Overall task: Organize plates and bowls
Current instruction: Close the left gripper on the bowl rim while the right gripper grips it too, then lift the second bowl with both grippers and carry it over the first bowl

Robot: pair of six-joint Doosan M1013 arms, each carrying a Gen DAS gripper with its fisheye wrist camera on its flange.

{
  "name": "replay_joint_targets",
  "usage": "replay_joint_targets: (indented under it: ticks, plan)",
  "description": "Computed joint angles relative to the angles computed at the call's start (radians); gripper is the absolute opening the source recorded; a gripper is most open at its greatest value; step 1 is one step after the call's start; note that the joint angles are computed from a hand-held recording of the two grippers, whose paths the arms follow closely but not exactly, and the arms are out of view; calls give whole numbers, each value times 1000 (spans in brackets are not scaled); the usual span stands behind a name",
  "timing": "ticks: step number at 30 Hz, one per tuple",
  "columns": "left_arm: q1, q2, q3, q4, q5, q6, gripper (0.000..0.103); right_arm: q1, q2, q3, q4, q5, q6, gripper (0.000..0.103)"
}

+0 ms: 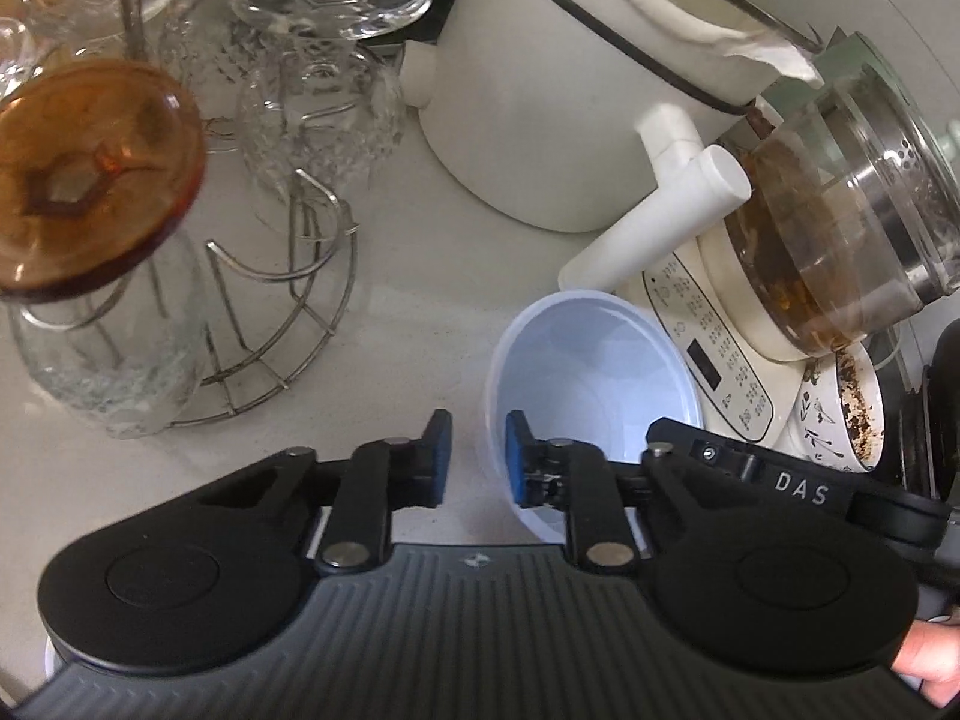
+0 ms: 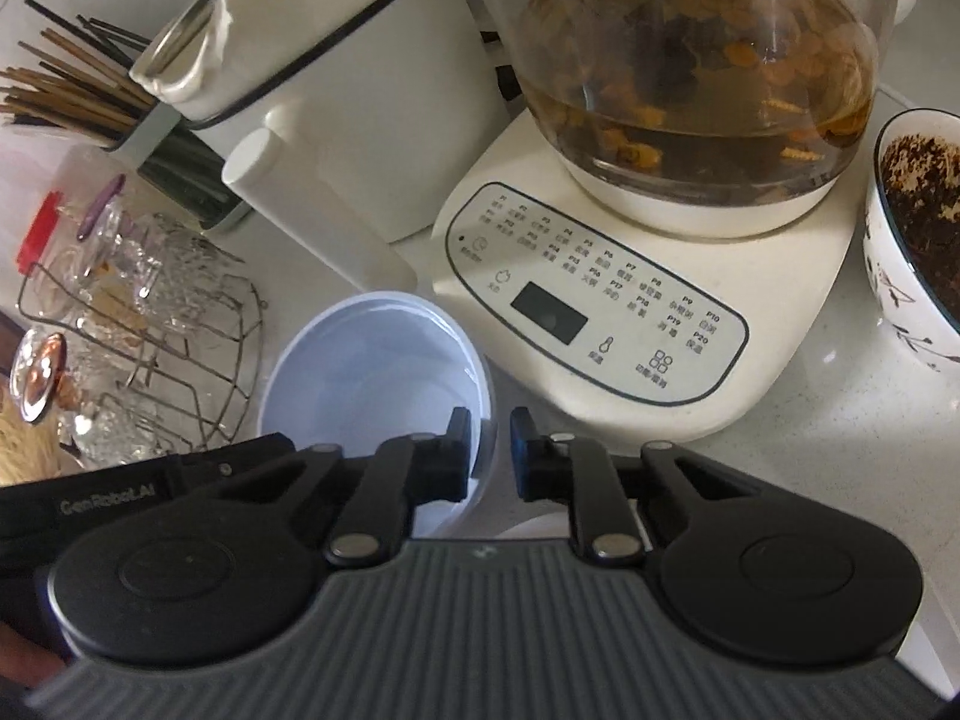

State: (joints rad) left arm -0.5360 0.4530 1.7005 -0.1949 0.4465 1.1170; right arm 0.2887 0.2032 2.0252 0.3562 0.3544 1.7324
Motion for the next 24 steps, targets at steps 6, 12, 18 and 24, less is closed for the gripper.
replay_joint_targets:
  ticks: [6, 12, 18, 24]
  plan:
    - [-3, 0, -6, -17, 0, 28, 12, 6, -4, 1, 15, -10, -18, 11]
    - [-3, -26, 7, -23, 1, 29, 11, 8, -33, 14, 47, -21, -38, 11]
    - [-14, -71, 30, 17, -8, -8, 12, 18, -74, 28, 44, -25, -17, 11]
    - [-19, -130, 72, 26, -31, -25, 12, 32, -119, 44, 39, -27, -8, 11]
